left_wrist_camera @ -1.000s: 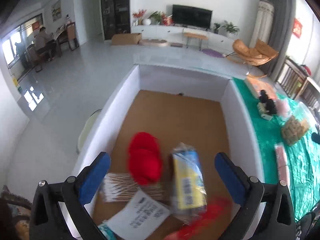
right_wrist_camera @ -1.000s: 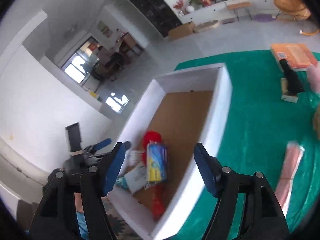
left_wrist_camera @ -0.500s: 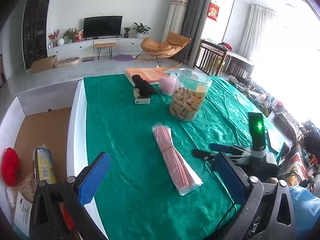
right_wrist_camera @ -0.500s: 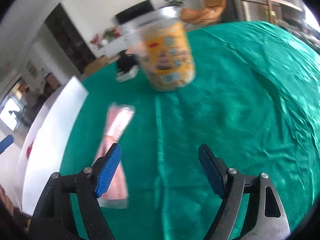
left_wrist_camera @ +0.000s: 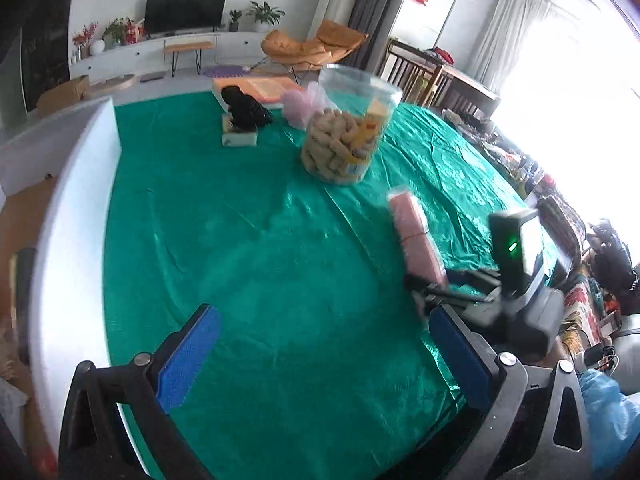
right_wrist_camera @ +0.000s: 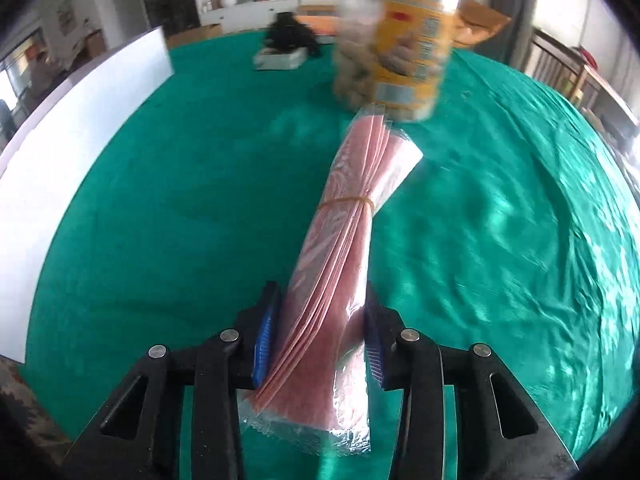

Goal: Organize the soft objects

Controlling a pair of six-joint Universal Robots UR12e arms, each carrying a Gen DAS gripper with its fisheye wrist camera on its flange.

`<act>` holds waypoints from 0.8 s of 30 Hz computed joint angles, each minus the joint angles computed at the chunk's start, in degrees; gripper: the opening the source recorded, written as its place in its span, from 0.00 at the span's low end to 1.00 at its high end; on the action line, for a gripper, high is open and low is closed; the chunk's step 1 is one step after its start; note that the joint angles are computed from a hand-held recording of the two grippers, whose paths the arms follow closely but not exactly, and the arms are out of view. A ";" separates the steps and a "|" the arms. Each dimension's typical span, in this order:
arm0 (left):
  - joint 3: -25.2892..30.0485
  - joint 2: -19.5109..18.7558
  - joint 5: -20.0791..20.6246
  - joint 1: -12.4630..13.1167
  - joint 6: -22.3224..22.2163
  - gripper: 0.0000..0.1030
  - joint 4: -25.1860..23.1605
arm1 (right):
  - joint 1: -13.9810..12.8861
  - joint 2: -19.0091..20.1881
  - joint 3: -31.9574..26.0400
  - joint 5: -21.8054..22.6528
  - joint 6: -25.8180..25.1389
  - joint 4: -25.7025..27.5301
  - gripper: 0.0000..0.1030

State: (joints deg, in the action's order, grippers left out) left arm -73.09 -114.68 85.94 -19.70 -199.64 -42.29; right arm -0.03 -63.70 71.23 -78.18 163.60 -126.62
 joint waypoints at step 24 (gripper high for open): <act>10.37 -11.73 16.56 0.36 1.11 1.00 -5.62 | -1.68 6.78 -5.39 -12.14 13.81 -7.69 0.78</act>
State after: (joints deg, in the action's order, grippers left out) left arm -62.73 -126.41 102.50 -19.34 -198.53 -47.92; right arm -1.71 -56.92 65.84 -90.32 177.41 -134.31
